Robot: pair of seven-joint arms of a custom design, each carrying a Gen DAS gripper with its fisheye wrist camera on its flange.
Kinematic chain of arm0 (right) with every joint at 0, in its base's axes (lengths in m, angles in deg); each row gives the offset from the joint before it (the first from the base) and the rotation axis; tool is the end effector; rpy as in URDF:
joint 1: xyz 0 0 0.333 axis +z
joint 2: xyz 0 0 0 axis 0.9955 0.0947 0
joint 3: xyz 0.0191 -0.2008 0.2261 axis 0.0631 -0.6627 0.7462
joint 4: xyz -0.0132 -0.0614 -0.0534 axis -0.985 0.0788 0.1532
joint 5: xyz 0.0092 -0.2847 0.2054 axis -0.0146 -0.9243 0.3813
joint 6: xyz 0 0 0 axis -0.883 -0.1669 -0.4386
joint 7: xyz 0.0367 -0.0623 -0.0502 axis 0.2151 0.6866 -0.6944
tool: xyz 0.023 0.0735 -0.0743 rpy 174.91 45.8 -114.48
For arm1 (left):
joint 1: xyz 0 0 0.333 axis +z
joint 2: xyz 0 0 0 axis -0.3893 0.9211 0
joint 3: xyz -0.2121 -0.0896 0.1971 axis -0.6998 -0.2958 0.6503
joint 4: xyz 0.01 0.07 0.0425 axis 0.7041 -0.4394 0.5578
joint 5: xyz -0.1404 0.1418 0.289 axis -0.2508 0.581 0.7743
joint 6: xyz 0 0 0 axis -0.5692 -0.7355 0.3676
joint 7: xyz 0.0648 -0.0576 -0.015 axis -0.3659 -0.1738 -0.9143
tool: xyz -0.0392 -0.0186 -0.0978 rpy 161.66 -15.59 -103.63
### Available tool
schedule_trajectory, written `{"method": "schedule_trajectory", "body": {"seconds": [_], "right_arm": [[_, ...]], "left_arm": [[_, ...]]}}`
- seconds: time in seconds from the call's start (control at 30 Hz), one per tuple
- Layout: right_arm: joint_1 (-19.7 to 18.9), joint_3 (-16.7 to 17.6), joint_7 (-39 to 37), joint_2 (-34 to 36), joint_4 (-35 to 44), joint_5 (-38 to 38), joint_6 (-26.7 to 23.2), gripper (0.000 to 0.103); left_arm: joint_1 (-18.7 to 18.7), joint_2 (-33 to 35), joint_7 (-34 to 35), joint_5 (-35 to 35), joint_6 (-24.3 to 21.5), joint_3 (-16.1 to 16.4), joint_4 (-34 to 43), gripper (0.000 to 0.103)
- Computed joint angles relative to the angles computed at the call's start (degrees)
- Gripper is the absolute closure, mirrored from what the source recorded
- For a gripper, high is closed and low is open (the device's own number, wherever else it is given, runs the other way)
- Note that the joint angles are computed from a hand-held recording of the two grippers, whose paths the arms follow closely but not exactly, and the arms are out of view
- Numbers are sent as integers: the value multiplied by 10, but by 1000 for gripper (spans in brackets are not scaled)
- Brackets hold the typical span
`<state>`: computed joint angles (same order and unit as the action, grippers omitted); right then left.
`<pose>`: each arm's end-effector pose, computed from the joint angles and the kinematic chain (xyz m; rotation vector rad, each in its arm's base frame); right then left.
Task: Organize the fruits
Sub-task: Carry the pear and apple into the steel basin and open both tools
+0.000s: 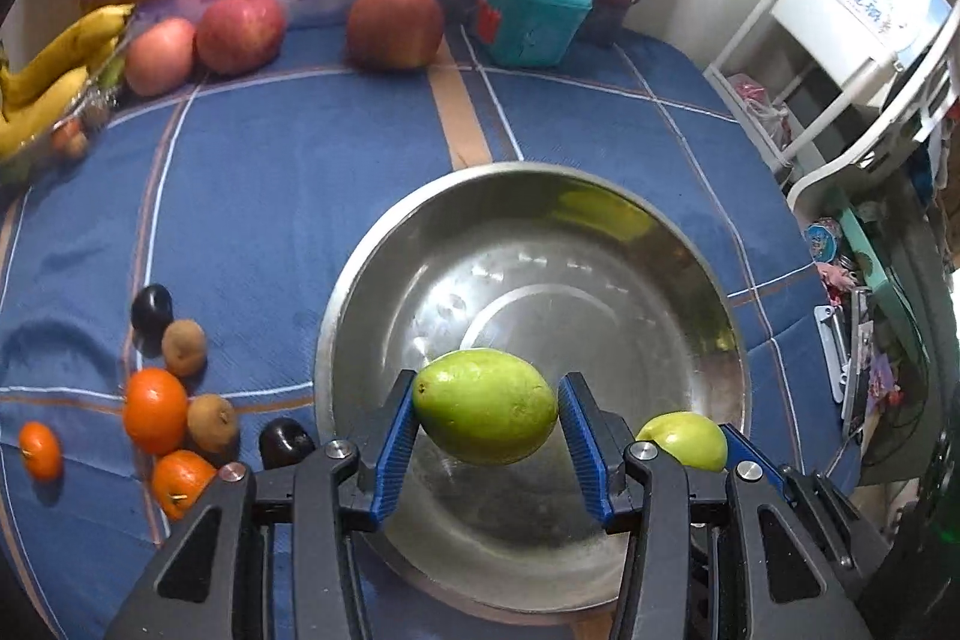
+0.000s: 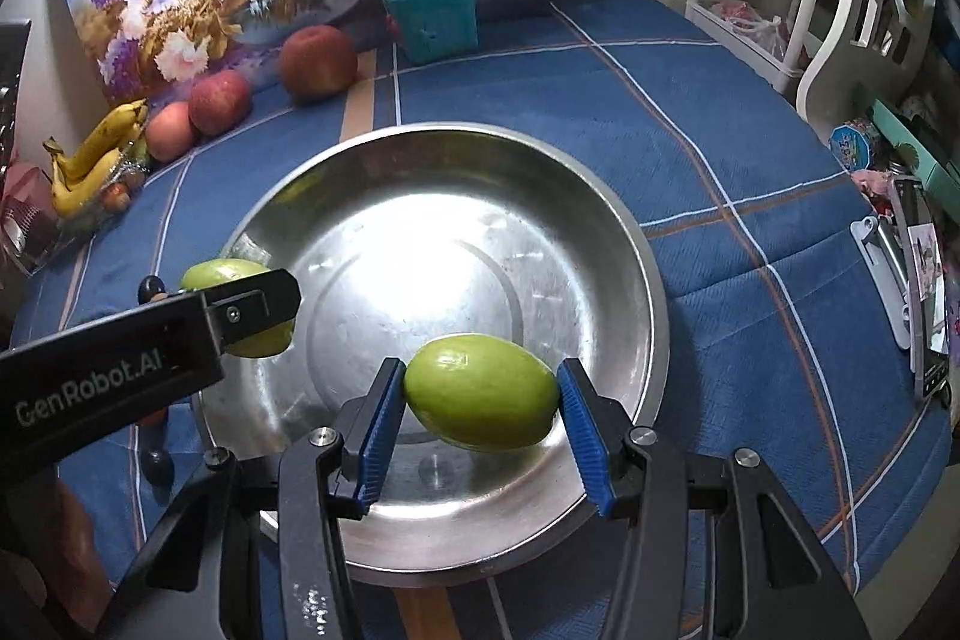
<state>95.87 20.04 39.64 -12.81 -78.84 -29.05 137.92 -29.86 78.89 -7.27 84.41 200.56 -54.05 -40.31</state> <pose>0.6232 0.1845 0.3308 -2.1212 1.5862 -0.3062 0.6475 -0.1482 0.3508 -2.3485 1.7261 -0.6733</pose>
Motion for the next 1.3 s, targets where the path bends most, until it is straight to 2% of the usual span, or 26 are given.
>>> {"method": "schedule_trajectory", "body": {"seconds": [0.1, 0.27, 0.37, 0.57, 0.63, 0.73, 0.8, 0.9, 0.93, 1.0, 1.1, 1.13, 1.2, 1.23, 1.3], "right_arm": [[14, -15, 15, 3, 2, -15, -8, 50], [13, -15, 20, 10, 8, -20, -22, 50], [21, -26, 33, 13, 7, -33, -25, 50], [16, -28, 45, 10, 4, -37, -32, 49], [14, -27, 46, 7, 4, -37, -35, 49], [21, -35, 55, -7, -9, -49, -24, 49], [27, -39, 62, -18, -16, -58, -21, 48], [39, -48, 77, -36, -28, -77, -17, 48], [43, -49, 81, -42, -33, -84, -17, 48], [51, -51, 89, -52, -40, -96, -16, 48], [65, -53, 105, -60, -41, -115, -18, 48], [70, -54, 109, -61, -40, -122, -20, 45], [82, -54, 121, -67, -41, -136, -22, 32], [84, -51, 123, -69, -42, -139, -21, 31], [89, -43, 123, -73, -43, -142, -23, 31]], "left_arm": [[-7, 10, -13, 2, -10, 5, 8, 53], [-19, 23, -44, 9, -17, 14, 11, 53], [-29, 18, -63, 26, -4, 24, -3, 53], [-20, -17, -76, 24, 24, 15, -51, 51], [-15, -37, -74, 22, 47, 11, -79, 43], [-13, -73, -82, 19, 79, 13, -123, 38], [-27, -98, -109, 41, 78, 36, -145, 33], [-57, -133, -186, 121, 60, 83, -179, 28], [-58, -136, -206, 143, 48, 90, -180, 27], [-65, -151, -261, 199, 1, 109, -189, 24], [-62, -174, -319, 260, -64, 118, -198, 10], [-58, -181, -331, 275, -84, 117, -202, 7], [-48, -199, -356, 308, -113, 114, -213, 4], [-43, -206, -366, 322, -123, 111, -218, 0], [-30, -223, -387, 356, -133, 106, -233, 0]]}}
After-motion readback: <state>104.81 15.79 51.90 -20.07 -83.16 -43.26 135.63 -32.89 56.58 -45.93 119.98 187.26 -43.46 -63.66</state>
